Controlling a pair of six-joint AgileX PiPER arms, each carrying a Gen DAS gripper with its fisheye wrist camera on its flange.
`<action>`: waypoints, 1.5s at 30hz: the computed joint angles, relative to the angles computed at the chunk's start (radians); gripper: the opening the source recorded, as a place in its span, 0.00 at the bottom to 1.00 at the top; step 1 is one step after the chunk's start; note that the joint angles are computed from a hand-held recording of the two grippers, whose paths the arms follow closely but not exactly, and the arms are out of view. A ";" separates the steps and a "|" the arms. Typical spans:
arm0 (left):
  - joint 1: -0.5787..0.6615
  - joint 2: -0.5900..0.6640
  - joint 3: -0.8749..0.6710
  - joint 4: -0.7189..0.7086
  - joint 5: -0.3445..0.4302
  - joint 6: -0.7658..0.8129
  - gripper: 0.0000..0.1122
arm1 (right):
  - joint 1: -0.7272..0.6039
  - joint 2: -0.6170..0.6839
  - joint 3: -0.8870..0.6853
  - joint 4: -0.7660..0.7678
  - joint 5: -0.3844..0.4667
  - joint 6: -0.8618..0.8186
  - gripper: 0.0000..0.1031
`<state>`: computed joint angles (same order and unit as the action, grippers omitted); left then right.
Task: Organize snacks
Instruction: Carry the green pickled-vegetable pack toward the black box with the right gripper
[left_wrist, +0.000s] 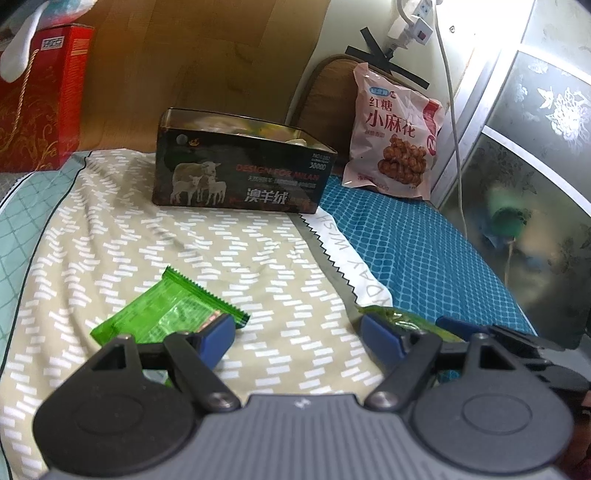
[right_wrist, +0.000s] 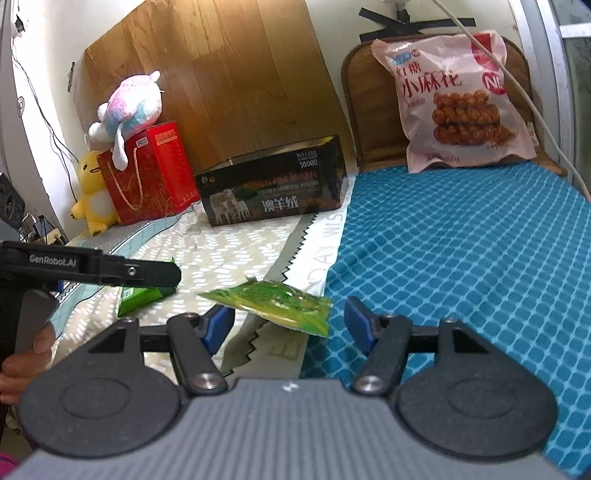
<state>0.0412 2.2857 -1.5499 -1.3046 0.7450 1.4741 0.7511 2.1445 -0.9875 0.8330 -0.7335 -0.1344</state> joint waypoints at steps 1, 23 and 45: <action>-0.001 0.000 -0.006 0.005 0.004 -0.004 0.70 | 0.000 -0.004 0.004 0.000 0.005 -0.008 0.66; -0.107 0.254 -0.495 0.330 0.393 -0.516 0.42 | -0.036 -0.046 0.042 0.015 0.146 -0.163 0.72; -0.045 0.257 -0.621 0.223 0.401 -0.498 0.24 | -0.078 0.039 -0.253 0.102 0.143 -0.446 0.20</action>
<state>-0.0035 2.5431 -2.1707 -1.0818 1.1455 0.9761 0.6734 2.1838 -1.2408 0.9350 -0.5904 -0.5806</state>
